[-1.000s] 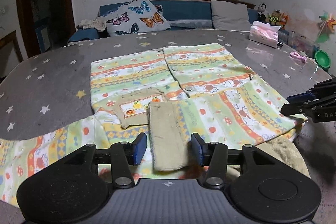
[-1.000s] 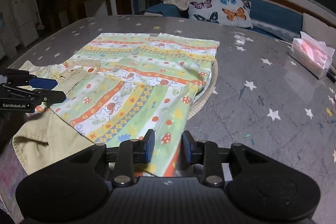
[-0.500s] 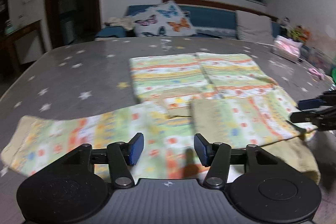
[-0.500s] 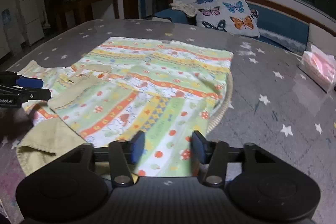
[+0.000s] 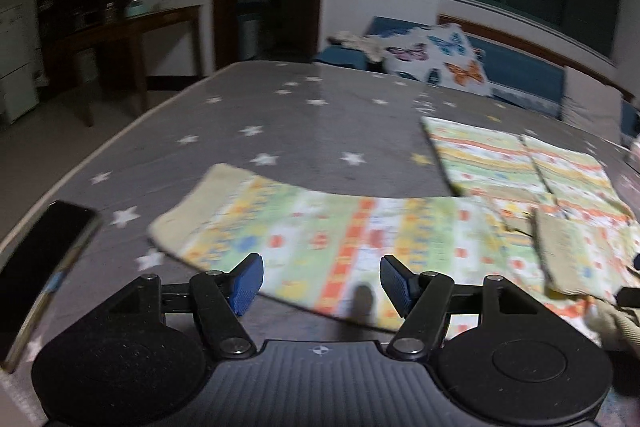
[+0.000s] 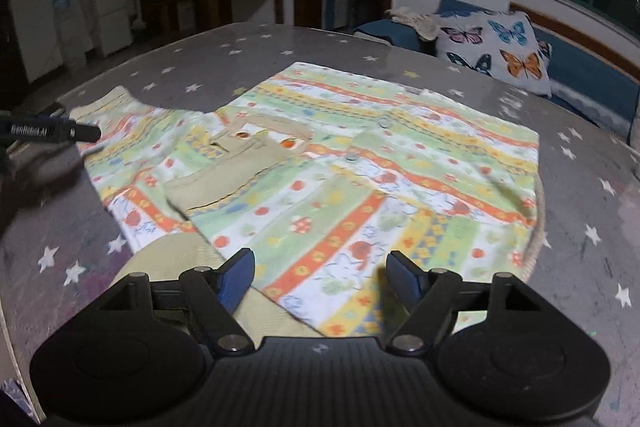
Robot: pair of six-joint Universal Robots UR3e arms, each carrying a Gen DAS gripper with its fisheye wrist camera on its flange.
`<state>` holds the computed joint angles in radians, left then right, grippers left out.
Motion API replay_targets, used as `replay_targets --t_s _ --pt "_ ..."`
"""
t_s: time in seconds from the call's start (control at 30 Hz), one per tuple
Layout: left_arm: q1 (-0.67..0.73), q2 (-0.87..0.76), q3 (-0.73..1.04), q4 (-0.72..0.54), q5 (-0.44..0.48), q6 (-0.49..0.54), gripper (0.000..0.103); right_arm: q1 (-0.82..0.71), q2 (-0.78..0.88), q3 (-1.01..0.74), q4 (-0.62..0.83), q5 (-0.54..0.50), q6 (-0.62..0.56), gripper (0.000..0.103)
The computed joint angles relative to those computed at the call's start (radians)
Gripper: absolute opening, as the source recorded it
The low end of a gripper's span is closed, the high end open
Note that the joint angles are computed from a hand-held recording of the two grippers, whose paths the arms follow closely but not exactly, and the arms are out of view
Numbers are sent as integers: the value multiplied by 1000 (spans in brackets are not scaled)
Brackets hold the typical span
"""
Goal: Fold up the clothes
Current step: 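Pull the leg straight with the left gripper and release it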
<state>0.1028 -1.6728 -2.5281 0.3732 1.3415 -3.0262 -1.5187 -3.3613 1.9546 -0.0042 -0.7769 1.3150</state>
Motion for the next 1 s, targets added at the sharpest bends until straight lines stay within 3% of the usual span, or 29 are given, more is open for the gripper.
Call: replay_targets --t_s 0.13,0.2,0.37,0.57,0.87,0.9,0.97,1.0 --pt "64 24 -30 12 -10 0 68 -29 29 -77 83 27 -59 76" --pt "84 22 -36 20 -10 -5 68 -70 45 -130 167 28 -115 83" --pt "121 1 -33 35 -5 -10 68 -152 40 -224 365 -40 -261 83" --pt "164 -40 6 34 -14 -41 65 -98 43 -188 288 -6 -195 83" --pt "177 -118 94 6 17 -96 41 -49 48 -130 171 21 -96 84" --pt "175 -123 96 11 25 -96 31 -43 45 -121 157 21 -84 84" --pt "187 -120 92 10 13 -94 23 -23 35 -95 115 24 -46 85" --pt "199 -112 87 2 -6 -95 14 -9 28 -77 85 25 -18 87"
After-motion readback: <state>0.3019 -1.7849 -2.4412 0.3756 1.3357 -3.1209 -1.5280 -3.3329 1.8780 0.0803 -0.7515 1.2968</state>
